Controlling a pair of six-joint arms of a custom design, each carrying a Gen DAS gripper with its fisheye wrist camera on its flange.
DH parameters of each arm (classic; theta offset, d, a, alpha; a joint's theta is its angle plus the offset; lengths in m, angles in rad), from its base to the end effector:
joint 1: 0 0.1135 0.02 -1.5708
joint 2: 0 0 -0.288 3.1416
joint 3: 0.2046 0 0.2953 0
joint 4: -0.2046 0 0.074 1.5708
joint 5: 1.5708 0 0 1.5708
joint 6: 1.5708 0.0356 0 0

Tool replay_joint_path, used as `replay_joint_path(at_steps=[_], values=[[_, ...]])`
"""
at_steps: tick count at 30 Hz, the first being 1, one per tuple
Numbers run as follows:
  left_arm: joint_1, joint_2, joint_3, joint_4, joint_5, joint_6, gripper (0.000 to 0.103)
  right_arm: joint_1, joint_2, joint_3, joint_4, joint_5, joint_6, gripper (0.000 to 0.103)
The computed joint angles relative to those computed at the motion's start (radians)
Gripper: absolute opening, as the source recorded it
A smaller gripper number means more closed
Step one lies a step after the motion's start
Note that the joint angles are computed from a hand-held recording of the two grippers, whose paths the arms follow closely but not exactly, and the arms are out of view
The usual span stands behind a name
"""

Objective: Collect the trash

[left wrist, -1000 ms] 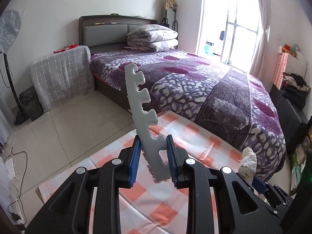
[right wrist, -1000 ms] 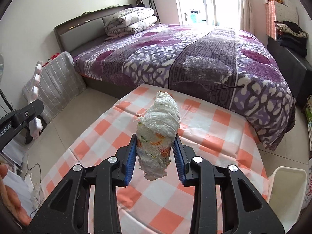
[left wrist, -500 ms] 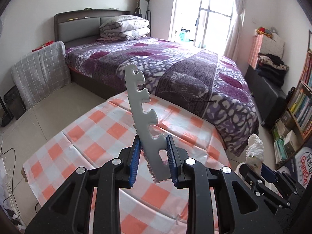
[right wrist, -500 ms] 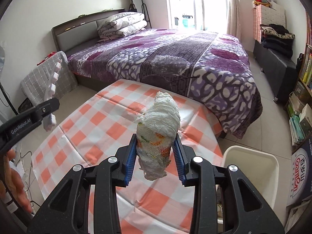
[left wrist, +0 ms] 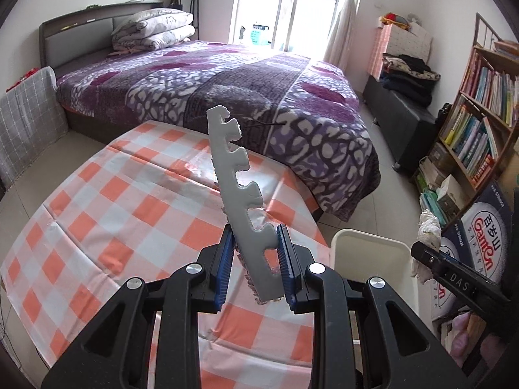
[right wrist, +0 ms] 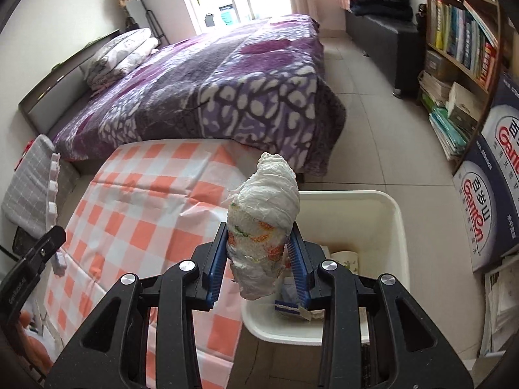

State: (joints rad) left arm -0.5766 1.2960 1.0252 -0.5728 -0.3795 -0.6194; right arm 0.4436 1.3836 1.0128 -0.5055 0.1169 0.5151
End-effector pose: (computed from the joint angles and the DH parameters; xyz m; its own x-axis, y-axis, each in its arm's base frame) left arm 0.2651 -0.1567 0.2912 -0.6840 -0.1984 -0.7019 -0.1193 0.9798 -0.1606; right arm 0.2977 0.1369 0.2636 -0.7807 0.1707 -0.6011 0.0296 0.9710 0.2373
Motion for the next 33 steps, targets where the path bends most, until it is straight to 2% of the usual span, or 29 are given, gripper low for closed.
replay_joint_path(at_steps=[6,9,16,19,21,22,23,25,27,29,32,33], values=[[-0.073,0.122,0.075,0.038,0.009,-0.009,0.027,-0.126,-0.038,-0.033,-0.017,-0.068,-0.014,0.038],[-0.110,0.187,0.117,0.054,0.007,-0.003,0.027,-0.198,-0.060,-0.046,-0.018,-0.104,-0.003,0.051],[-0.177,0.321,0.212,0.076,0.038,0.022,0.027,-0.343,-0.113,-0.076,-0.005,-0.168,0.011,0.059],[-0.200,0.385,0.262,0.092,0.069,0.034,0.028,-0.386,-0.134,-0.092,0.002,-0.183,0.012,0.062],[-0.203,0.419,0.283,0.129,0.134,0.046,0.028,-0.413,-0.149,-0.102,0.006,-0.197,0.011,0.062],[-0.202,0.433,0.293,0.144,0.164,0.048,0.040,-0.427,-0.159,-0.108,0.010,-0.202,0.010,0.063],[-0.207,0.446,0.302,0.155,0.167,0.037,0.064,-0.438,-0.171,-0.115,0.014,-0.203,0.010,0.064],[-0.219,0.437,0.280,0.199,0.120,-0.007,0.080,-0.456,-0.205,-0.134,0.034,-0.200,0.010,0.067],[-0.220,0.425,0.268,0.202,0.110,-0.037,0.081,-0.460,-0.240,-0.156,0.059,-0.190,0.011,0.070],[-0.228,0.414,0.277,0.144,0.069,-0.054,0.082,-0.446,-0.297,-0.186,0.093,-0.143,0.008,0.077],[-0.256,0.340,0.245,0.081,-0.079,-0.065,0.089,-0.381,-0.375,-0.224,0.129,-0.042,-0.012,0.086],[-0.270,0.306,0.229,0.064,-0.138,-0.071,0.090,-0.332,-0.410,-0.243,0.144,0.022,-0.027,0.089]])
